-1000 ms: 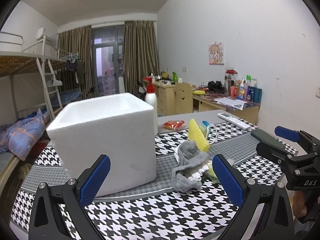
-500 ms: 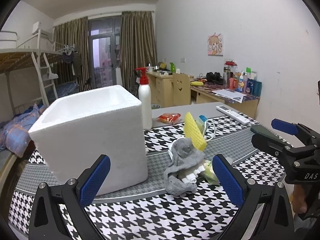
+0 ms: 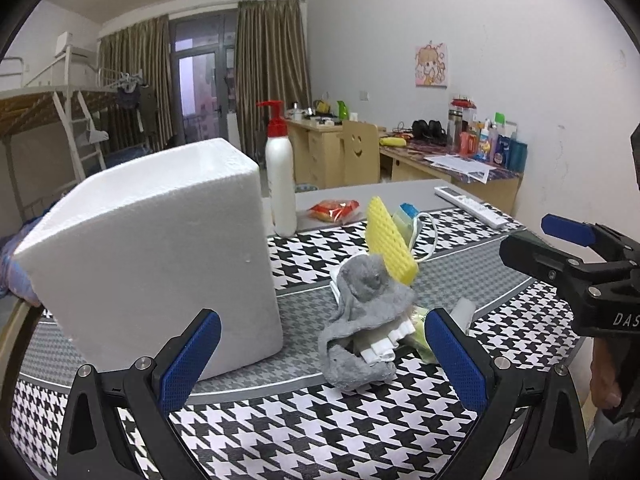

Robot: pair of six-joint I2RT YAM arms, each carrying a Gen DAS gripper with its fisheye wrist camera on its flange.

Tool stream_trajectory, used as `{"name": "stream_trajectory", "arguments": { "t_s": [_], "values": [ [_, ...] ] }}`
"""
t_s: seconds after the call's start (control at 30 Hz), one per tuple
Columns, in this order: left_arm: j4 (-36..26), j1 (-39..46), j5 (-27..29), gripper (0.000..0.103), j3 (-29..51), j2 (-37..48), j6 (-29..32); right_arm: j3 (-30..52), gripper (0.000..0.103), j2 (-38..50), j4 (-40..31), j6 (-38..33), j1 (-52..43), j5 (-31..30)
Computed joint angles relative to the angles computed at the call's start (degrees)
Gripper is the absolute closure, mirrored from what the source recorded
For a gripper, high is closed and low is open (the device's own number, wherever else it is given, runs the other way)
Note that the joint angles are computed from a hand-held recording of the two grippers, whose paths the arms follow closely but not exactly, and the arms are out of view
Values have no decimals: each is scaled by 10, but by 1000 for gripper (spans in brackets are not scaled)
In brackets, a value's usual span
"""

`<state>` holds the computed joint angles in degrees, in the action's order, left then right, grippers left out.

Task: Organize soft objects
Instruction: 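Move the left tool toward the grey sock and close on it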

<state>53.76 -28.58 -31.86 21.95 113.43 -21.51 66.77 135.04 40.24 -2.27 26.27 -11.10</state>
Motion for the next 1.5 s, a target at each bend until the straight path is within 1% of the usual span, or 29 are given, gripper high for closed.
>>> {"name": "stream_trajectory", "arguments": {
  "t_s": [0.3, 0.4, 0.57, 0.73, 0.8, 0.93, 0.97, 1.07, 1.13, 1.23, 1.3, 1.33, 1.37, 1.47, 1.5],
  "values": [
    [-55, 19, 26, 1, 36, 13, -4, 55, 0, 16, -67, -3, -7, -12],
    [-67, 20, 28, 1, 48, 19, -5, 82, 0, 25, -98, -11, -5, -7],
    [-92, 32, 42, 2, 73, 37, -10, 110, 0, 37, -125, -19, -4, -2],
    [-128, 45, 73, 11, 104, 50, -6, 134, 0, 48, -147, -21, -5, -6],
    [-142, 52, 83, 17, 115, 54, -6, 147, 0, 54, -157, -23, -6, -6],
    [-163, 60, 90, 22, 133, 66, -11, 183, 0, 71, -188, -26, -8, -4],
    [-171, 60, 88, 25, 139, 70, -14, 192, 0, 76, -195, -29, -8, -2],
    [-198, 63, 91, 36, 159, 81, -17, 229, 0, 93, -229, -29, -9, 4],
    [-209, 66, 99, 38, 167, 85, -18, 249, 0, 102, -251, -30, -11, 2],
    [-220, 65, 95, 39, 176, 88, -17, 265, 0, 110, -261, -33, -11, 4],
    [-221, 67, 101, 45, 177, 90, -16, 277, 0, 115, -272, -32, -12, 2],
    [-225, 69, 104, 46, 181, 92, -15, 282, 0, 117, -276, -31, -12, 3],
    [-230, 69, 103, 48, 184, 93, -16, 285, 0, 118, -277, -30, -12, 4],
    [-251, 67, 100, 61, 199, 100, -17, 301, 0, 125, -287, -29, -10, 5],
    [-252, 68, 107, 62, 200, 101, -16, 309, 0, 129, -293, -31, -9, 4]
  ]
}}
